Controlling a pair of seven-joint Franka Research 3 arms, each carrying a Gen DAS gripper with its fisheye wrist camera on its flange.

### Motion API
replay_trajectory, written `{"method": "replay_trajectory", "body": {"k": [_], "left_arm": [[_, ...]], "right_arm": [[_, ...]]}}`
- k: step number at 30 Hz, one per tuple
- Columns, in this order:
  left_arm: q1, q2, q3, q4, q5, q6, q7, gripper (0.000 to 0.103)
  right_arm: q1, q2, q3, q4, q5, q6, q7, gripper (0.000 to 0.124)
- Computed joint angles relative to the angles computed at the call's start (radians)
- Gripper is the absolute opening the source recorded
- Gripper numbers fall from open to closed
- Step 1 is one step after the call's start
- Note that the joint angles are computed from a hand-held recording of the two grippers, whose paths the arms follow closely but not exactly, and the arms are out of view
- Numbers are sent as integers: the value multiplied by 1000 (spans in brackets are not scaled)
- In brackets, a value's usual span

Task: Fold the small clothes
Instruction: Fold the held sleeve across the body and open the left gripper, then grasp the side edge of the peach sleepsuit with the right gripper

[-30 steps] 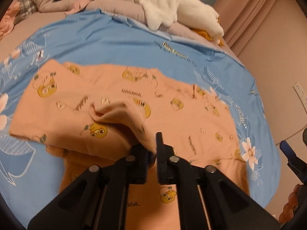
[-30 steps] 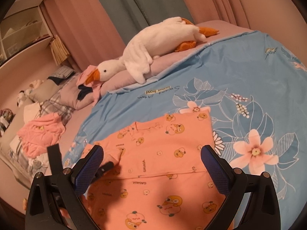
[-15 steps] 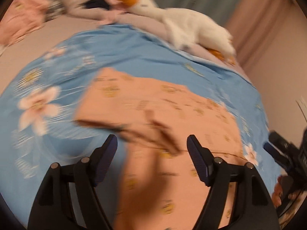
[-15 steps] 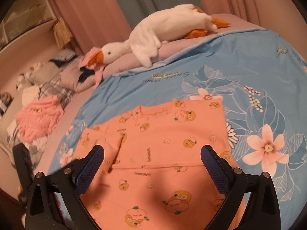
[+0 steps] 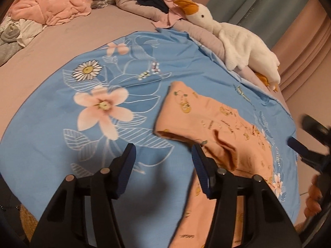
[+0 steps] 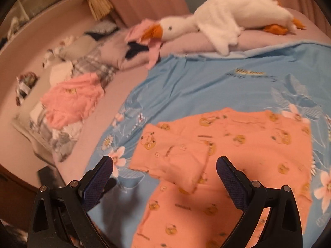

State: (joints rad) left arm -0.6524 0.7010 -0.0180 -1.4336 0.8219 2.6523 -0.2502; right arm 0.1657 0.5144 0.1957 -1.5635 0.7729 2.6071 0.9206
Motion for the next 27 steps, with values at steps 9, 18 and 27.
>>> {"method": "replay_trajectory", "body": {"k": [9, 18, 27], "left_arm": [[14, -71, -8, -112, 27, 47, -16, 55], [26, -96, -9, -151, 66, 87, -43, 55], [36, -94, -16, -153, 51, 91, -22, 55]], "right_arm": [[216, 287, -202, 313, -471, -124, 512, 83], [158, 304, -139, 326, -539, -146, 563, 25], [84, 193, -65, 183, -407, -28, 434, 11]]}}
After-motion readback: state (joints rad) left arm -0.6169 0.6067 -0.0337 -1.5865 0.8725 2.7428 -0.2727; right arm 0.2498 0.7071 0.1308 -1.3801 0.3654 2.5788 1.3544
